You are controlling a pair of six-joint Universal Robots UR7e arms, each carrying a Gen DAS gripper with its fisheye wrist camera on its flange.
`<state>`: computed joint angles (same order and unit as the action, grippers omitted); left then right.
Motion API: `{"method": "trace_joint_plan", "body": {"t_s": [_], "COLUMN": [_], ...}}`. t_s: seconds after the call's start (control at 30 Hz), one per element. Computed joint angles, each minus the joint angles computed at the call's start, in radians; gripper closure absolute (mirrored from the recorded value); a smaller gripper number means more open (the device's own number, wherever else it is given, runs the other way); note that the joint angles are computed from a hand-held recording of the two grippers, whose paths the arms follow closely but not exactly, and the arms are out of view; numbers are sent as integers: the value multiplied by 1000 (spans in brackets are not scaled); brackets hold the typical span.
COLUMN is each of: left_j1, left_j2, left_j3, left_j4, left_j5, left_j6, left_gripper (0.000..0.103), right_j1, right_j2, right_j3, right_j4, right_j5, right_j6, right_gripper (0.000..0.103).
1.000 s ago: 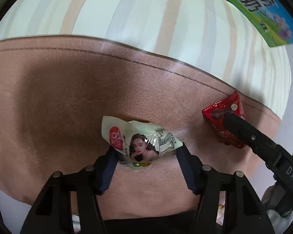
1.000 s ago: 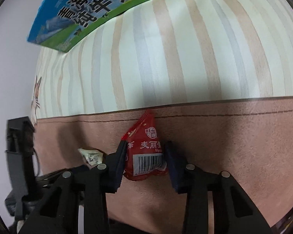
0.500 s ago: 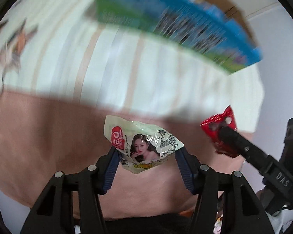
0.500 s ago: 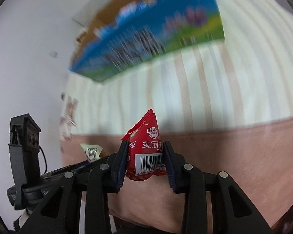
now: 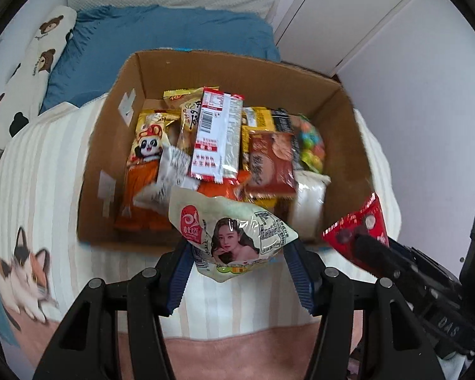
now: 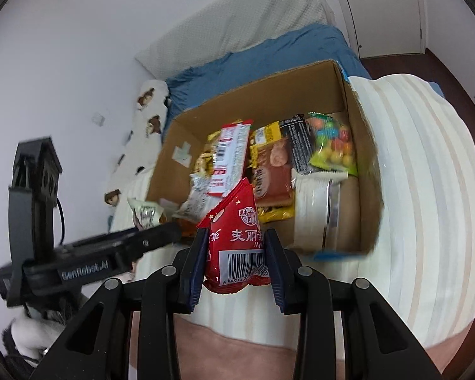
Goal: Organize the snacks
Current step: 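Drop both packets into the box and open both tools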
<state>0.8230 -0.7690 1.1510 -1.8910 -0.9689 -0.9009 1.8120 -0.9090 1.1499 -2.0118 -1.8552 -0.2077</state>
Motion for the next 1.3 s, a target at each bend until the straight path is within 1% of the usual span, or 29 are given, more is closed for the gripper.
{"method": "trace_joint_plan", "body": {"t_s": [0.03,0.07,0.1,0.13,0.17,0.2,0.23,0.27,0.33,0.37,0.4,0.57,0.73,0.77,0.87,1.0,1.13,1.3], "left_j1": [20,36,49,64,74,86,92,93,89,88,87,83,77,74,55,27,-14,-80], "left_j2": [21,39,60,78,81,89,97,101,105,104,104,94,72,69,57,29,-8,-68], "left_j3": [-28,-62,-115,-145,-141,-156,-164,-173,-183,-185,-188,-191,-170,-166,-152,-116,-59,37], "left_j4": [9,36,96,130,136,151,159,178,211,220,230,266,273,271,287,279,259,248], "left_j5": [-13,-26,-42,-60,-78,-96,-97,-85,-31,-15,-6,31,50,57,110,157,213,291], "left_j6": [13,18,15,7,-1,-12,-11,-16,-32,-37,-43,-75,-90,-91,-108,-124,-145,-206], "left_gripper": [48,45,44,43,43,43,43,42,29,14,6,5,5,5,5,5,5,5], "right_j1": [-6,-8,-12,-15,-17,-20,-21,-16,-6,-1,1,13,15,16,20,33,52,76], "right_j2": [15,31,62,80,99,116,129,142,158,164,167,182,177,176,167,135,79,-15], "right_j3": [-24,-45,-83,-111,-130,-156,-175,-191,-207,-211,-214,-213,-198,-198,-196,-160,-88,34], "right_j4": [22,43,81,110,125,146,154,156,157,151,149,142,127,126,126,87,17,-84], "right_j5": [-2,-5,-18,-29,-41,-51,-59,-92,-148,-169,-179,-264,-303,-305,-306,-302,-293,-279], "right_j6": [3,9,34,56,76,91,95,91,82,79,78,83,95,96,96,82,50,8], "right_gripper": [65,64,63,51,24,12,6,6,6,5,5,5,4,4,4,4,4,4]}}
